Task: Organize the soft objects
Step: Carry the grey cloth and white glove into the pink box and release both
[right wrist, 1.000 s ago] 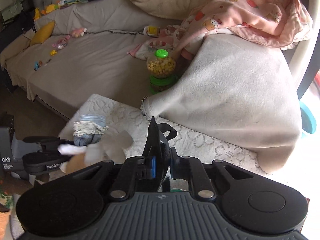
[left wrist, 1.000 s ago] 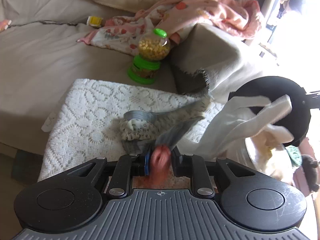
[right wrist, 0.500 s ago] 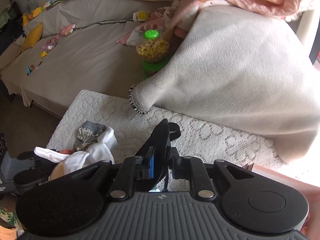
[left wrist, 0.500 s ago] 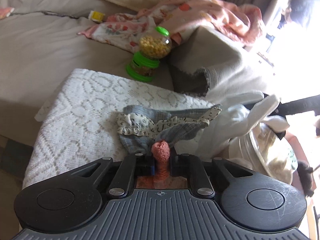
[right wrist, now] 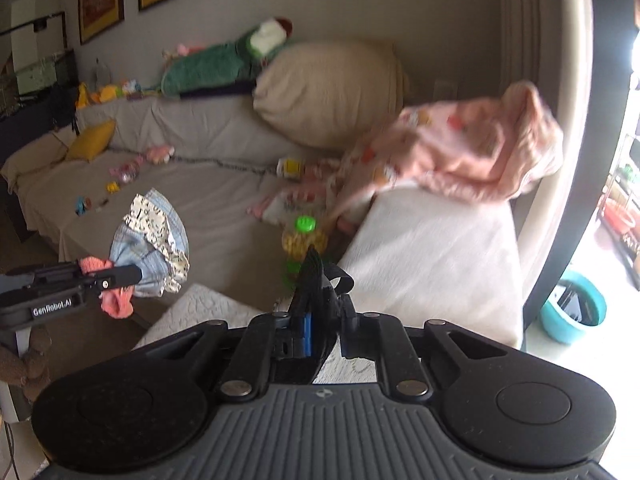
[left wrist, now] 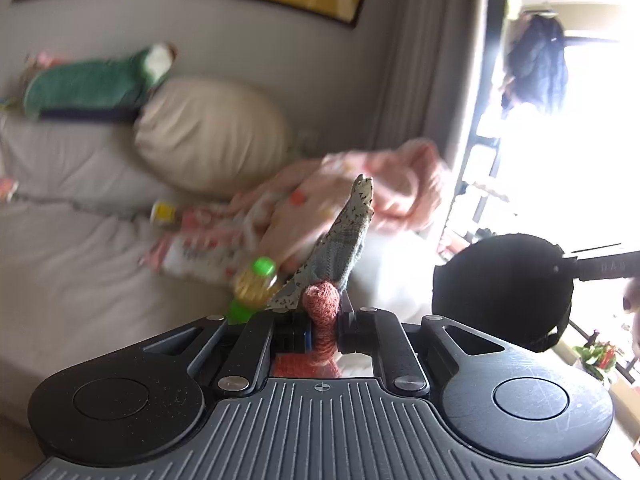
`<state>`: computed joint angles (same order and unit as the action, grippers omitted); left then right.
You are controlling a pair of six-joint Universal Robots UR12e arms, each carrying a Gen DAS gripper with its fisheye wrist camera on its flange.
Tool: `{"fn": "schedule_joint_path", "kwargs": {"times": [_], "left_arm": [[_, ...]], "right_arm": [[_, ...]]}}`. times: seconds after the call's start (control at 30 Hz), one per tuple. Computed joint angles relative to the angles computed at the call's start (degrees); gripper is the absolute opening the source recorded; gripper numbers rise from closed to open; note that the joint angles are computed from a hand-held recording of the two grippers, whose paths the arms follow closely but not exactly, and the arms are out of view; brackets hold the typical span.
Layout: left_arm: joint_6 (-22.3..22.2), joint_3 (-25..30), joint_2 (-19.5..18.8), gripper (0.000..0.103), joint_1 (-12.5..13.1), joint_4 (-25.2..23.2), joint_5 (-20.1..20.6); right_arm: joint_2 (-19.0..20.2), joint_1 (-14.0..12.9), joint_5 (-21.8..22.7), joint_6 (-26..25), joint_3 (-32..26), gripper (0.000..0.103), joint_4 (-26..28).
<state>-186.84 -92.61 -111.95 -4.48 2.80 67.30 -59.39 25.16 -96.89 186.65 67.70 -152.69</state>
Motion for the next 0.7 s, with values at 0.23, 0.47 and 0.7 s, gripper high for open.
{"fn": "schedule_joint_path", "kwargs": {"times": [0.23,0.47,0.7], "left_arm": [[1.78,1.59,0.96,0.013,-3.47,-2.95,-0.78],[6.9,2.23,0.94,0.013,-6.9,-7.39,-4.17],[9.8,4.61,-0.95,0.013,-9.51,-11.34,-5.97]], "right_arm": [[-5.24,-0.49,-1.99,-0.58,7.06,0.012,-5.59],[-10.23,-1.84,-3.72,1.42,14.84,0.012,-7.95],[-13.82,-3.33,-5.8,3.23,20.57,0.012,-10.49]]}}
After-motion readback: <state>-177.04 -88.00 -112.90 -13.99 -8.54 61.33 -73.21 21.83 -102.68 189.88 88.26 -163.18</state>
